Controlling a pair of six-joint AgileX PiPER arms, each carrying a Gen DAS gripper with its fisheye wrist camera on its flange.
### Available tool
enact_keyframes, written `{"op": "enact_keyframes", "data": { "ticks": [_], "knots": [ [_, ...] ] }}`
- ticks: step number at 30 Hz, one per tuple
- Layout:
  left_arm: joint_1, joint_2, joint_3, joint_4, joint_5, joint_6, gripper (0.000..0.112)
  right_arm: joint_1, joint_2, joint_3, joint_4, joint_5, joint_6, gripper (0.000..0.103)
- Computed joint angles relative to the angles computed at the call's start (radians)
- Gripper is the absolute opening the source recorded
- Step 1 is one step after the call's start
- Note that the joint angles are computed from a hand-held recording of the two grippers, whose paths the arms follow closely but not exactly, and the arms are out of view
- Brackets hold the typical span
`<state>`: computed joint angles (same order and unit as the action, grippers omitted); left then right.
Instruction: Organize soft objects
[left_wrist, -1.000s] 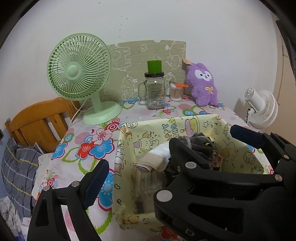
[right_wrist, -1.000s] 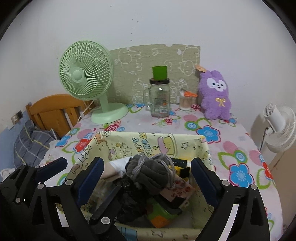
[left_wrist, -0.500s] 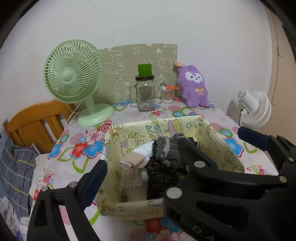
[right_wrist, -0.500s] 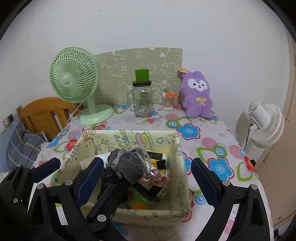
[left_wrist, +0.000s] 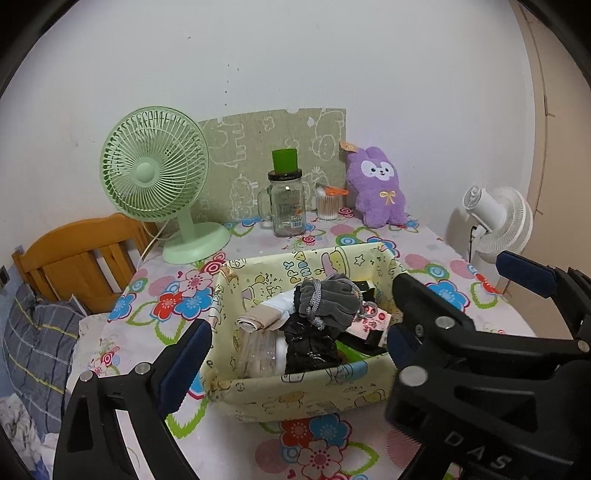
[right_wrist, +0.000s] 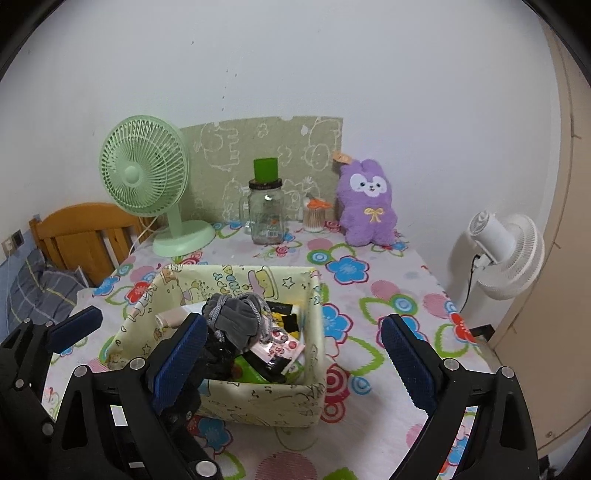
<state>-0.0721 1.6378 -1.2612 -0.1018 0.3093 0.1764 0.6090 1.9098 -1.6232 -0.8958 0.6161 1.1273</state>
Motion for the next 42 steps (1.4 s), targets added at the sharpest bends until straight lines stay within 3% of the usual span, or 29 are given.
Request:
{"op": "enact_keyframes", "data": {
  "ticks": [15, 22, 28, 42],
  "knots": [
    [0.03, -0.19, 0.157, 0.021, -0.069, -0.01, 0.103, 0.078, -0.173, 0.168, -0.131, 0.069, 0.159, 0.097],
    [0.058, -0.291, 0.229, -0.085, -0.059, 0.088, 0.103, 0.118, -0.252, 0.247, -0.18, 0.111, 0.234, 0.097],
    [0.058, -0.349, 0.28, 0.0, -0.081, -0.005, 0.103, 0.149, -0.305, 0.311, -0.226, 0.141, 0.302, 0.097],
    [0.088, -0.405, 0.318, -0.181, -0.055, 0.12, 0.103, 0.182, -0.383, 0.396, -0.279, 0.164, 0.404, 0.097]
  ]
}}
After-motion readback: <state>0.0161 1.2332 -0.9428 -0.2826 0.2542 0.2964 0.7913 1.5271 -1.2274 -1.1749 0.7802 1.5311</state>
